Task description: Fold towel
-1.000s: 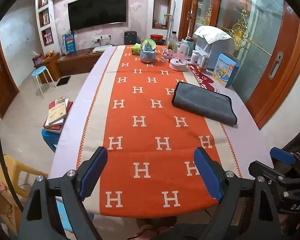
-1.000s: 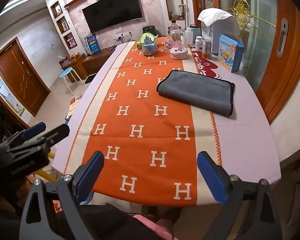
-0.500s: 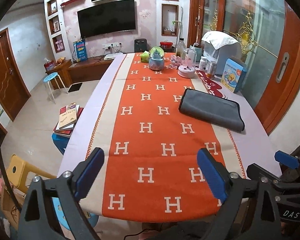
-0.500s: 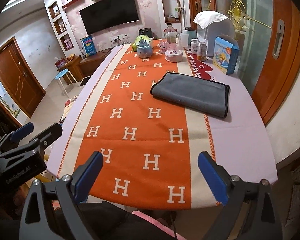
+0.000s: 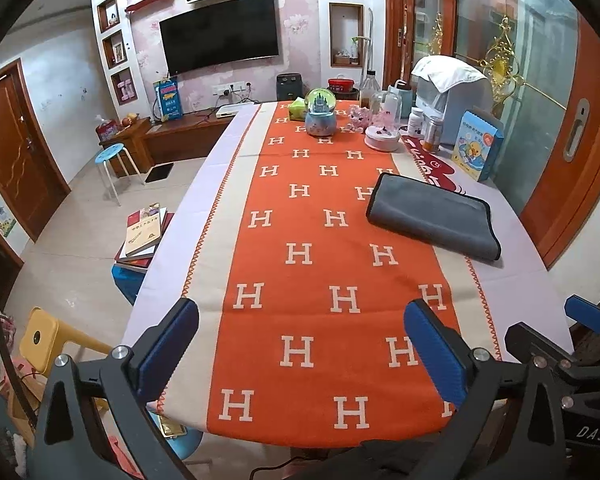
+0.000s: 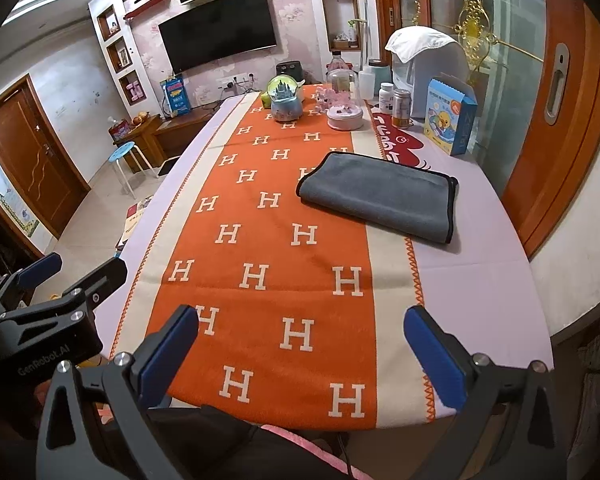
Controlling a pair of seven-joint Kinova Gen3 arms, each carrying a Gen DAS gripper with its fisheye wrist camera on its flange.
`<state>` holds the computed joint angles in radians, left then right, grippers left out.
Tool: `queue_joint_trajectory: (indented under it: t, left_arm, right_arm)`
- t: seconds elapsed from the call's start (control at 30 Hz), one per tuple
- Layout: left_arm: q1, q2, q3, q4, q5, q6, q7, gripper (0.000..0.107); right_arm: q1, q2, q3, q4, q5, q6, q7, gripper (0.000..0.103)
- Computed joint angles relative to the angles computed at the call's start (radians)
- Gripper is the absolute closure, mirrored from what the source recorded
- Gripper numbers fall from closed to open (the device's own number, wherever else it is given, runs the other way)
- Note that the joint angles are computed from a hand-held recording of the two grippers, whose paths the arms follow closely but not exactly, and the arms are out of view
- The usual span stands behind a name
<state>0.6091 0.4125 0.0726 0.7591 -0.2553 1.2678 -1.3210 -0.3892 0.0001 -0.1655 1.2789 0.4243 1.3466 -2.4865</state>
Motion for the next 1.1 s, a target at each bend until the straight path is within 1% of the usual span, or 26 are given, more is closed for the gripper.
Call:
queue_joint_trajectory:
  t: [0.43,0.9,1.1]
  left_arm:
    - [-0.001,0.013,-0.004,-0.016,0.003,0.007,-0.012,0.005]
    - [-0.023,0.025,0.003,-0.017,0.042,-0.007,-0.050,0.005]
    - [-0.025,0.023,0.003,-0.014,0.046,-0.007,-0.053,0.005]
  right_arm:
    - [-0.004,0.017,0.004,-0.018,0.007,0.021,-0.015,0.000]
    - [-0.034,0.044,0.012,-0.052,0.023,0.064,-0.046,0.000]
    - [-0.036,0.043,0.016,-0.051,0.020,0.062,-0.043,0.000]
